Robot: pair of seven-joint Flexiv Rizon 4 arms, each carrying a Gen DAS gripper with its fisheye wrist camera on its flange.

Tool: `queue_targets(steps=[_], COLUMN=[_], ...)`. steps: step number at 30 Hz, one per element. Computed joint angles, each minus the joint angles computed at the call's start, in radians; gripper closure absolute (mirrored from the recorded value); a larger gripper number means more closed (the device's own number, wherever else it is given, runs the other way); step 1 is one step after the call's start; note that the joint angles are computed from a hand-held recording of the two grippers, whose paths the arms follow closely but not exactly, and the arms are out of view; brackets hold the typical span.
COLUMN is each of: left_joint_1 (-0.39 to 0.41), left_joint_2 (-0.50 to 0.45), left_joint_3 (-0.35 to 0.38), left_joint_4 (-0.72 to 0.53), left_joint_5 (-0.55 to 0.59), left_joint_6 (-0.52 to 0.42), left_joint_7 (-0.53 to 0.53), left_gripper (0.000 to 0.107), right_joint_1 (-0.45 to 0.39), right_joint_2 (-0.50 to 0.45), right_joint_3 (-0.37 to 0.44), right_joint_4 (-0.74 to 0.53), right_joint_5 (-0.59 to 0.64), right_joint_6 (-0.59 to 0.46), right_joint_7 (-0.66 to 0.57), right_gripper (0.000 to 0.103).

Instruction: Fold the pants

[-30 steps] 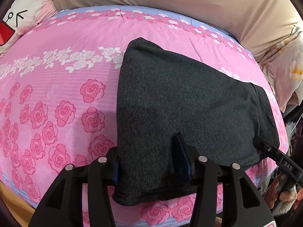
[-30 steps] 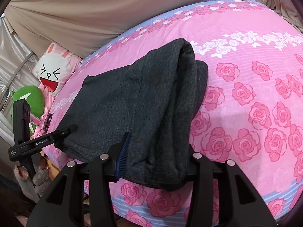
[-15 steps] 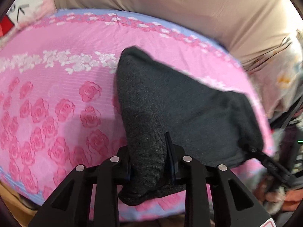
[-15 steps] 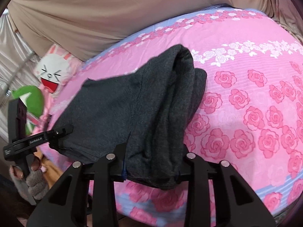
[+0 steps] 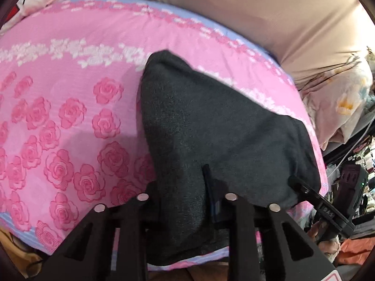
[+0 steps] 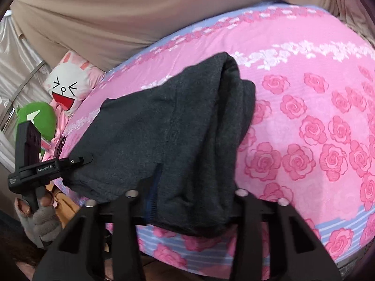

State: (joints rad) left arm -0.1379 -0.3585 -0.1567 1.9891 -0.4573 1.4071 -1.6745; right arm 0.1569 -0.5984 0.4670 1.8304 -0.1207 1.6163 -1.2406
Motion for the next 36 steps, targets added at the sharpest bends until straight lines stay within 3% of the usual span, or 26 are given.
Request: queue_targets(steps=[4, 8, 13, 19, 23, 28, 36], left_joint_1=[-0.013, -0.075, -0.216, -0.266, -0.299, -0.313, -0.229], left_joint_2=[0.054, 0.122, 0.165, 0.204, 0.218, 0.211, 0.134], left_joint_3=[-0.005, 0.061, 0.251, 0.337, 0.378, 0.386, 0.317], left_joint_4=[0.013, 0.002, -0.112, -0.246, -0.353, -0.503, -0.69], left_joint_5=[0.03, 0.135, 0.494, 0.835, 1.069, 1.314, 1.397], left_joint_6=[0.05, 0.062, 0.053, 0.072, 0.056, 0.009, -0.037], left_joint_7=[0.032, 0.019, -0.206, -0.437, -0.624, -0.822, -0.854], left_gripper=[0.087, 0.087, 0.087, 0.086, 0.086, 0.085, 0.084], right_joint_1=[-0.078, -0.07, 0.038, 0.23, 0.288, 0.331, 0.323], right_joint_2=[0.034, 0.1, 0.193, 0.274, 0.288, 0.278, 0.187], right_joint_3=[0.092, 0.081, -0.054, -0.26, -0.321, -0.361, -0.378], right_joint_4=[0.025, 0.066, 0.113, 0.121, 0.088, -0.002, -0.209], right_joint_5=[-0.003, -0.035, -0.064, -0.023, -0.016, 0.011, -0.018], right_joint_6=[0.047, 0.126, 0.258, 0.413, 0.478, 0.519, 0.509], right_joint_7=[-0.046, -0.043, -0.016, -0.058, -0.086, -0.134, -0.11], right_gripper=[0.073, 0.073, 0.073, 0.073, 0.073, 0.073, 0.073])
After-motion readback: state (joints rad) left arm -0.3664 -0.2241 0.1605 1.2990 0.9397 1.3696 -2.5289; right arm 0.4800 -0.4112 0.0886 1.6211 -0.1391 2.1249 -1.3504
